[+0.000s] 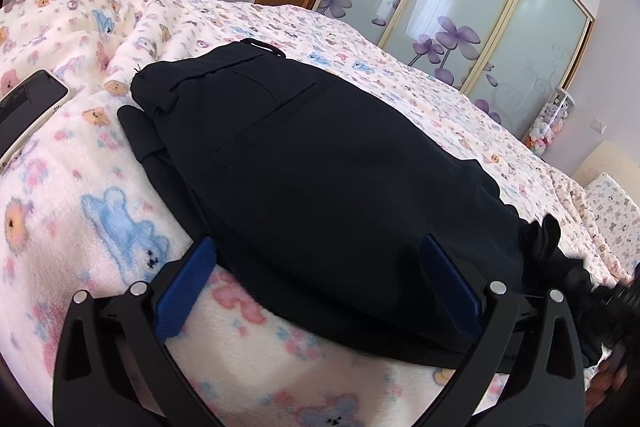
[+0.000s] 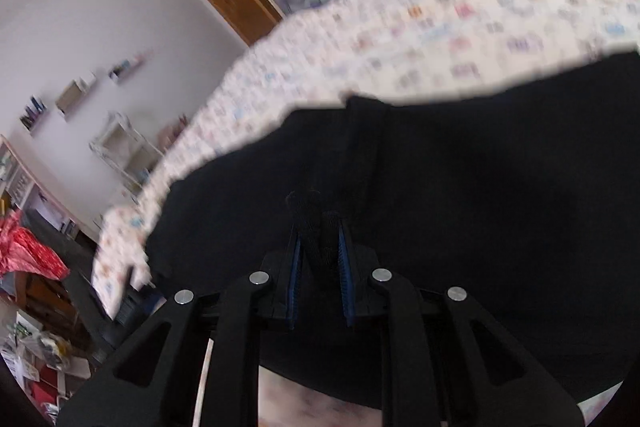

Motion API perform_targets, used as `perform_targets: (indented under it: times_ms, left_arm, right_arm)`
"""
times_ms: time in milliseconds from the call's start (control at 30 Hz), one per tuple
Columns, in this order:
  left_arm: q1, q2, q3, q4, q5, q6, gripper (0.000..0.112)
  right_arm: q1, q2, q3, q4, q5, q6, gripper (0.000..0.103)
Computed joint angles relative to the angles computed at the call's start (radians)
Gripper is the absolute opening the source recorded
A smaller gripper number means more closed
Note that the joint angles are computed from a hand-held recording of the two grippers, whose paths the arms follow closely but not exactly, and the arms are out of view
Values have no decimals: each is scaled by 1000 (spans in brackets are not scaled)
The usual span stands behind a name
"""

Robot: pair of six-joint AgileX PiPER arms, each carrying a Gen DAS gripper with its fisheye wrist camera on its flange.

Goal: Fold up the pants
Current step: 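Fold the held edge over toward the waistband and release the right tool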

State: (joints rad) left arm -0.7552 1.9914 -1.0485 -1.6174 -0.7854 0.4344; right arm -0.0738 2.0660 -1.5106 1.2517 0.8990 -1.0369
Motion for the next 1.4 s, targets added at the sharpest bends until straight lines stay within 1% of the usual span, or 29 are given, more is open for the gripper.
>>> perform_targets:
  times_ms: [33,67,133,200,267,300,333,367,400,467,500,533,567,600,633,700,733,800,867,933,1000,1033,1067,1100,1133,1167,1200,1300,1400]
  left_arm:
    - [1,2,-6,-8,1,11,101]
    - [1,3,-9,-13,-1,17,101]
    - [-3,4,-9,-9,-4,10,101]
    - [-4,3,-7,-4,-5,1,101]
    - [-4,3,-7,-3,-4,1,101]
    - [-5,2,-4,0,-4,-4,101]
    - [-5,2,-4,3,-5,-7,101]
    - [-4,0,1,10,-4,-15,101]
    - [-4,-1,3,16,-3,-22,101]
    - [-5,-2,7,18,-2,-26,101]
    - [-4,-1,5,15,-2,-21,101]
    - [-5,-1,6,14,-2,-22,101]
    - [-5,-2,7,15,-2,-23,101]
    - [-5,-3,10,17,-2,-26,101]
    - [-5,-3,9,17,-2,-25,101]
    - [-5,-2,8,18,-2,-26,101]
    - [-4,-3,9,21,-1,-29,101]
    - [-3,-3,11,24,3,-32,101]
    - [-2,-5,17,34,8,-45,101]
    - [2,-7,16,30,17,-37,101]
    - [4,-18,24,36,28,-40,101]
    - [9,-39,41,54,52,-51,101]
    - [15,-63,74,107,79,-102,101]
    - [24,-99,123,197,117,-192,101]
    - [28,-122,162,283,134,-292,101]
    - [37,-148,201,370,155,-392,101]
    - [52,-191,241,451,193,-492,101]
    - [98,-256,320,682,243,-792,101]
    - [160,-271,361,918,262,-1092,101]
  right_arm:
    - [9,-35,37,32,-12,-30,18]
    - [14,-43,33,55,-11,-35,18]
    - [31,-49,32,72,15,-35,18]
    - [87,-50,51,13,-5,-34,18]
    - [151,-28,39,-152,-48,19,18]
    - [187,-20,61,-219,-90,22,19]
    - [203,-25,84,-247,-120,11,19]
    - [206,-38,107,-234,-142,-26,21]
    - [199,-46,108,-245,-123,-32,23]
    - [182,-43,75,-267,-44,-9,40]
    - [163,-49,68,-241,3,-22,44]
    - [153,-62,85,-203,9,-52,58]
    - [153,-74,104,-159,-2,-83,76]
    - [138,-81,120,-106,13,-117,83]
    - [133,-67,109,-92,42,-110,87]
    - [159,3,44,-161,93,-5,87]
    - [170,7,46,-188,80,13,86]
    - [175,-20,91,-163,47,-52,87]
    - [162,-26,96,-168,71,-55,87]
    - [124,-65,138,-137,99,-88,87]
    - [79,-128,229,-71,85,-202,87]
    - [41,-174,294,-32,84,-289,87]
    - [3,-209,348,5,89,-373,89]
    - [-27,-228,384,32,97,-434,91]
    - [-69,-247,421,65,121,-507,97]
    - [-128,-259,460,96,165,-585,98]
    - [-167,-258,474,106,197,-622,98]
    - [-252,-213,478,127,287,-669,99]
    - [-257,-160,452,146,294,-631,100]
